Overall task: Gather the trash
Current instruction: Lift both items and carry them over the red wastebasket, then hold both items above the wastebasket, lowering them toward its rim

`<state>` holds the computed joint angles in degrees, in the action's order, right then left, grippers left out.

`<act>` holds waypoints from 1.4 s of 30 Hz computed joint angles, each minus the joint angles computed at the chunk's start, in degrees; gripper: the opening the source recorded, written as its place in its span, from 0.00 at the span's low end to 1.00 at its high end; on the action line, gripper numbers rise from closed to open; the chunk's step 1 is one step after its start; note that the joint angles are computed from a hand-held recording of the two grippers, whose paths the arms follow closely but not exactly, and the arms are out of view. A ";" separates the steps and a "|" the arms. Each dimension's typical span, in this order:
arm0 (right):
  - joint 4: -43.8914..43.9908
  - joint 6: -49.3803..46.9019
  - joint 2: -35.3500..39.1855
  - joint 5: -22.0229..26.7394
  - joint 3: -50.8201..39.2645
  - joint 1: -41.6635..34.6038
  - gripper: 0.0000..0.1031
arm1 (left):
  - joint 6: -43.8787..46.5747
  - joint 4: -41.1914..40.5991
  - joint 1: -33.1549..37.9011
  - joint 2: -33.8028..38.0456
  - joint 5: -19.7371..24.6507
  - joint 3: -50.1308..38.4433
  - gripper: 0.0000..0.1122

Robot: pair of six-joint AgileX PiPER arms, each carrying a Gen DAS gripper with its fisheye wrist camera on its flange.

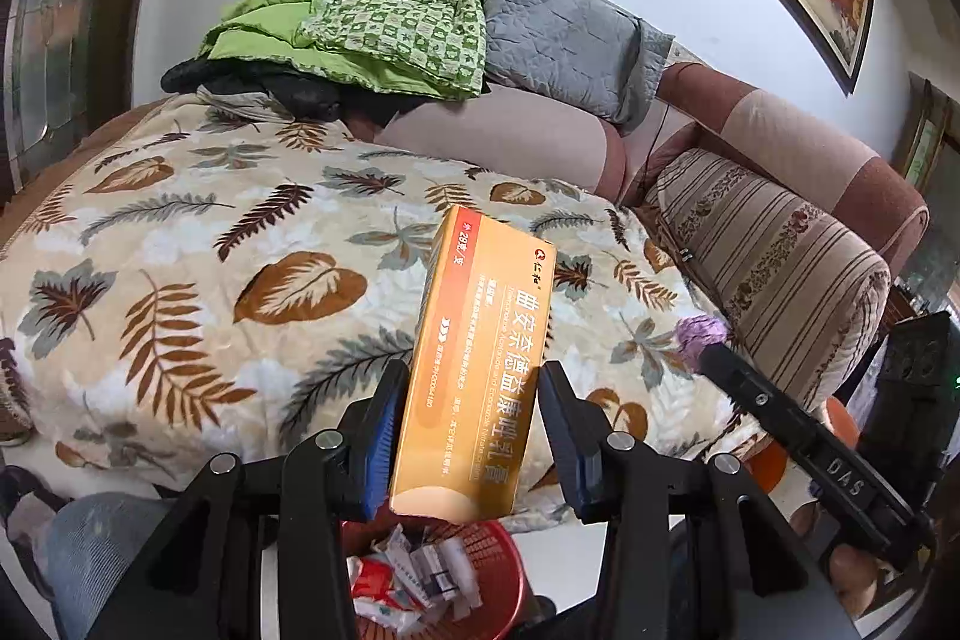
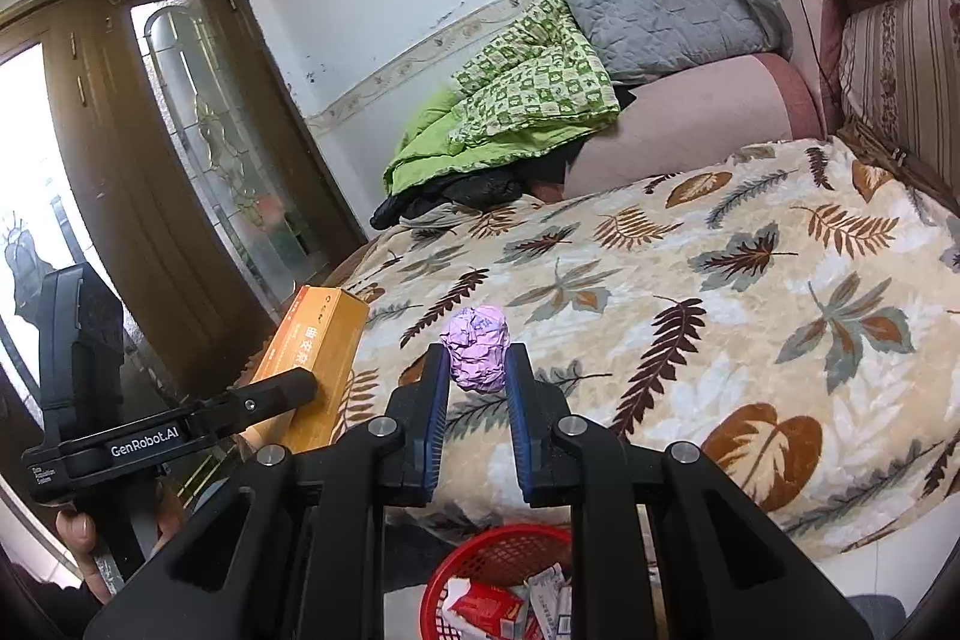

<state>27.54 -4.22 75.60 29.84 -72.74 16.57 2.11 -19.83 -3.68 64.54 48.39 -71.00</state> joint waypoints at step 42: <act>-36.94 34.28 -13.28 8.66 8.83 18.79 0.18 | -10.06 14.60 -8.69 -16.23 4.24 13.44 0.41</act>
